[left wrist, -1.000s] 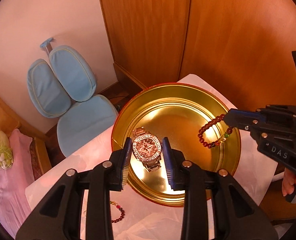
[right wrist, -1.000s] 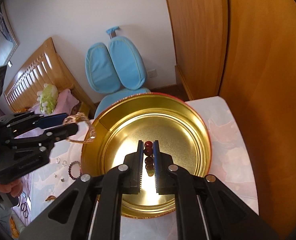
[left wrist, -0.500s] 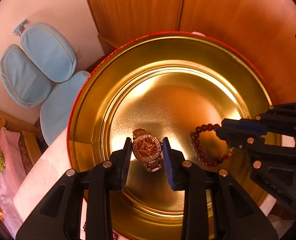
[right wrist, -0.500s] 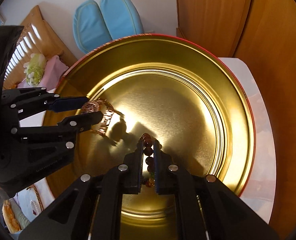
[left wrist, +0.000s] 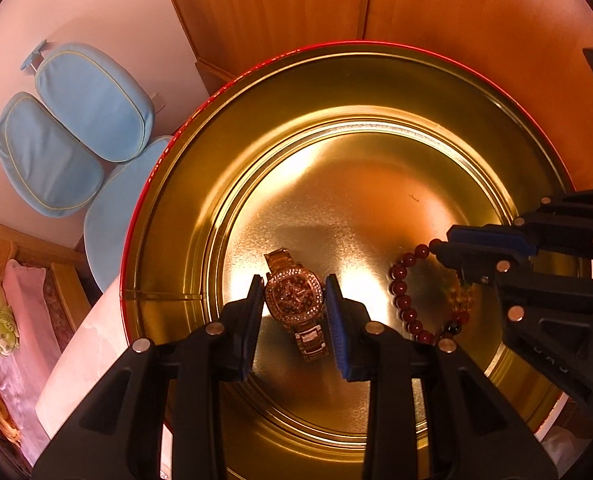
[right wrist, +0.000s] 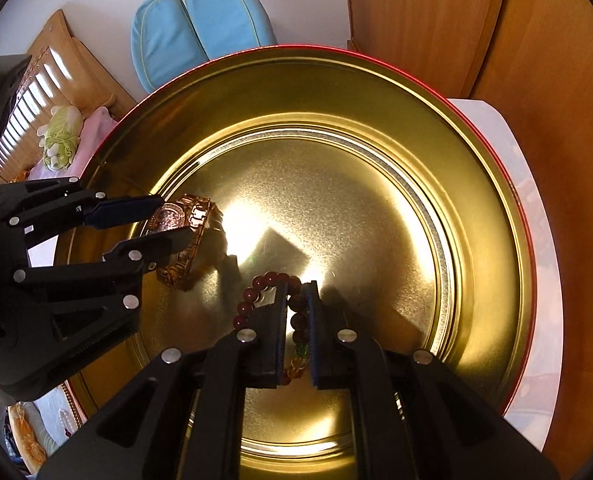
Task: Organize jewelry
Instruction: 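Open the left tool to drop the watch while the right tool releases the bracelet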
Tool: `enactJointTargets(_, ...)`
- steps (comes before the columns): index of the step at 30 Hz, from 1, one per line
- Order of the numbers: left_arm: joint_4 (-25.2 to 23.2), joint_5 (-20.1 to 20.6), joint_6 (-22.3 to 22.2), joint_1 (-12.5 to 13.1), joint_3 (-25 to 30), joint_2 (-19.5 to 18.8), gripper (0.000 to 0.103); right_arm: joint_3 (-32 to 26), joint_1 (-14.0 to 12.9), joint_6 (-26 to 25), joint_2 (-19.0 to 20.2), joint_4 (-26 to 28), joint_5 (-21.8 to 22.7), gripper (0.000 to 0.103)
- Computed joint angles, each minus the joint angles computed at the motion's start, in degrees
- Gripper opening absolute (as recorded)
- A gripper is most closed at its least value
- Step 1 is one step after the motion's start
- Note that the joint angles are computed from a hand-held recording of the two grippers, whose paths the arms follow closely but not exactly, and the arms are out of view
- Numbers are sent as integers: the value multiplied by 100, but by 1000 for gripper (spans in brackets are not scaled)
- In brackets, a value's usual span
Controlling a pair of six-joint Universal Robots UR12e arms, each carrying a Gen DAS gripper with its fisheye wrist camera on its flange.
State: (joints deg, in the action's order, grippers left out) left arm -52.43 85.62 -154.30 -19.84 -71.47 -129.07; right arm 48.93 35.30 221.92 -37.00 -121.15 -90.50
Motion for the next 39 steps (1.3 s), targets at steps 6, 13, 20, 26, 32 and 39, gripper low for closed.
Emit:
enactJointTargets(6, 18, 61, -18, -27, -36, 19, 32, -165, -77, 120, 86, 57, 111, 11)
enactJointTargets(13, -8, 25, -102, -41, -27, 42, 32, -376, -86, 130, 182, 273, 72, 11)
enactJointTargets(20, 473, -64, -3, -15, -319, 223, 77, -199, -23, 317, 57, -40, -301, 74)
enactJointTargets(26, 649, 115, 134, -57, -496, 326, 77, -109, -11, 371, -10, -176, -292, 76)
enactJointTargets(32, 802, -164, -19, 21, -688, 493, 77, -7, 45, 411, -98, -351, -494, 87)
enactJointTargets(39, 848, -416, -320, 117, -865, 667, 77, 222, 199, 619, -297, -512, -884, 90)
